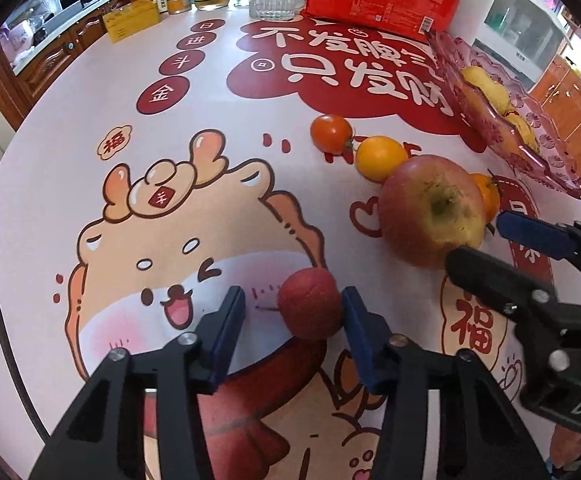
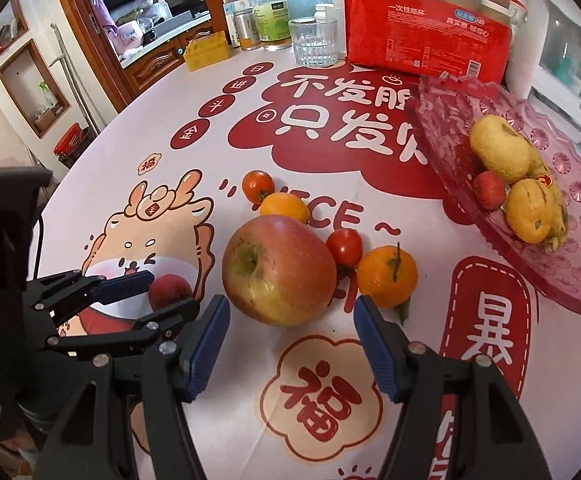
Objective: Organize fruits
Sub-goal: 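Move the left tool to another small red apple while the right tool approaches the large apple, then grasp the small red apple with the left tool while the right tool grasps the large red apple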
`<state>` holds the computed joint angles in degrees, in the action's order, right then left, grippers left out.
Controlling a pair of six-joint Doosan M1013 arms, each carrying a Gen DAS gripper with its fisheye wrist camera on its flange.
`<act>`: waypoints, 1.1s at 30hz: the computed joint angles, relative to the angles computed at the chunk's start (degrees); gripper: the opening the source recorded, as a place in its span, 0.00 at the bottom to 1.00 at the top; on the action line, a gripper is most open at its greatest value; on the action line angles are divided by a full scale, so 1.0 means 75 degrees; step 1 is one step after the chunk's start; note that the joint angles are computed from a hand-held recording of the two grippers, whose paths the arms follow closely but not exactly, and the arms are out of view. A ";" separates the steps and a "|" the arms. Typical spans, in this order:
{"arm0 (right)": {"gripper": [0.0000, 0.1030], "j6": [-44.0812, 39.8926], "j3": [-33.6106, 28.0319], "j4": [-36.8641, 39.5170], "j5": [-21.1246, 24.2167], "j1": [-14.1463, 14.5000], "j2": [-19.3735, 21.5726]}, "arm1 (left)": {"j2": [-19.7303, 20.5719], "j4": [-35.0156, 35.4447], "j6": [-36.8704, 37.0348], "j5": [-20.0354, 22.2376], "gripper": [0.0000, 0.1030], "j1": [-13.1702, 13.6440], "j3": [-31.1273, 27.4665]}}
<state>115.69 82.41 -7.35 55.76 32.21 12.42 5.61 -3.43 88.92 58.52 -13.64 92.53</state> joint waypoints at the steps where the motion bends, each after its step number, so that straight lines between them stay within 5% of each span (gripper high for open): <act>1: 0.63 -0.0005 -0.0016 -0.0031 0.0008 0.0007 0.0019 | 0.0008 -0.0010 0.0030 -0.0002 0.40 -0.0004 -0.0008; 33: 0.67 0.0209 -0.0323 -0.1138 0.0124 0.0286 0.0514 | -0.0187 -0.0641 0.0345 0.0123 0.35 0.0428 -0.0005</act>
<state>117.27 79.98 -15.88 56.69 34.36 16.27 4.20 -8.24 91.51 59.44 -10.43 92.49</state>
